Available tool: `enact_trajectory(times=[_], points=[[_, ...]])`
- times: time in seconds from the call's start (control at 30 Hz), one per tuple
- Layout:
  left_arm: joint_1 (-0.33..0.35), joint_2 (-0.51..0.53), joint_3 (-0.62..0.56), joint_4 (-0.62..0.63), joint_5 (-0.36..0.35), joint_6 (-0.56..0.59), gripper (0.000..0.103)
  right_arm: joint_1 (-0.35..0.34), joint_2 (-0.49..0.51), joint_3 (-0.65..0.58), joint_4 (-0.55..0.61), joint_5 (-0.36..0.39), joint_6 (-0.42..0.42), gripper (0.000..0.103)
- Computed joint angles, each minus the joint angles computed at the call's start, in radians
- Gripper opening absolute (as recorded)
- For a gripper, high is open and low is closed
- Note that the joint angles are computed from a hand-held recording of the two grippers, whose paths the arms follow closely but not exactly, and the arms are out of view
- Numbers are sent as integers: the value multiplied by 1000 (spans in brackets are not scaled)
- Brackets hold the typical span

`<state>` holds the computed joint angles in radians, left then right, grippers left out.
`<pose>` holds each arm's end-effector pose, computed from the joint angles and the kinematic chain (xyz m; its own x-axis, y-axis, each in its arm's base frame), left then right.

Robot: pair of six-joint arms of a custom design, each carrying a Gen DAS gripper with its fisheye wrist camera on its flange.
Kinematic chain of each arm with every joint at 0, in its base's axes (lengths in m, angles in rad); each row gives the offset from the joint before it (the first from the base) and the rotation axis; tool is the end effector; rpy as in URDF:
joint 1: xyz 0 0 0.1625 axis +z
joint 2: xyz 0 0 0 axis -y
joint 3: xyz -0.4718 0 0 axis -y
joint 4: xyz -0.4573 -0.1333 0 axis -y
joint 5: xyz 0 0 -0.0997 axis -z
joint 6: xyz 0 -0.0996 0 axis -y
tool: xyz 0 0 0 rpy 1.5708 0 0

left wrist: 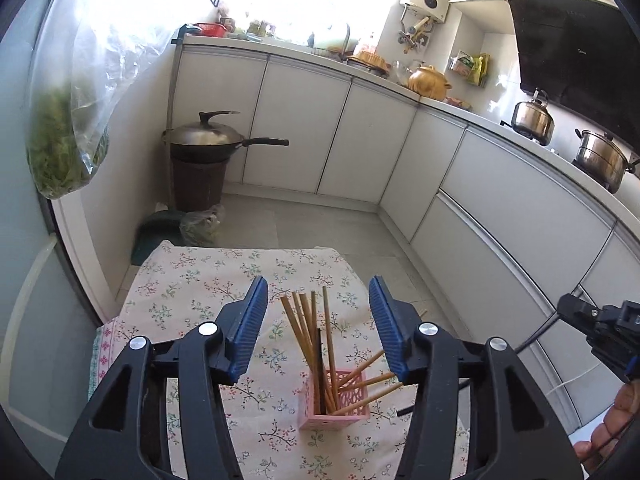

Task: Organize utensils
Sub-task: 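Withdraw the open left tool up from the holder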

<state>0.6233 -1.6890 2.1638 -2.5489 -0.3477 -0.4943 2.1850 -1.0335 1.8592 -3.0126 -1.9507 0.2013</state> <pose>-0.2368 -0.4497 0.4403 -0.8366 -0.2320 -0.4962 0.3571 0.4558 -0.8153 0.4743 -0.5054 0.2138 -0.9587 -0.2195 0.1810 -0.2844 0.7255 -0.6267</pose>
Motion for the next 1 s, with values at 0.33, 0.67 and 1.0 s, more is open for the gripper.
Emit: enact_trajectory(times=[0.33, 0.67, 1.0], points=[[19, -2, -18, 96, -40, -42, 50, -20, 133, -119, 54, 10, -15, 12], [-38, 15, 20, -30, -11, 45, 63, 0, 105, -45, -49, -32, -90, 15], [-155, 110, 88, -231, 204, 161, 88, 47, 24, 101, -274, -182, -247, 43]])
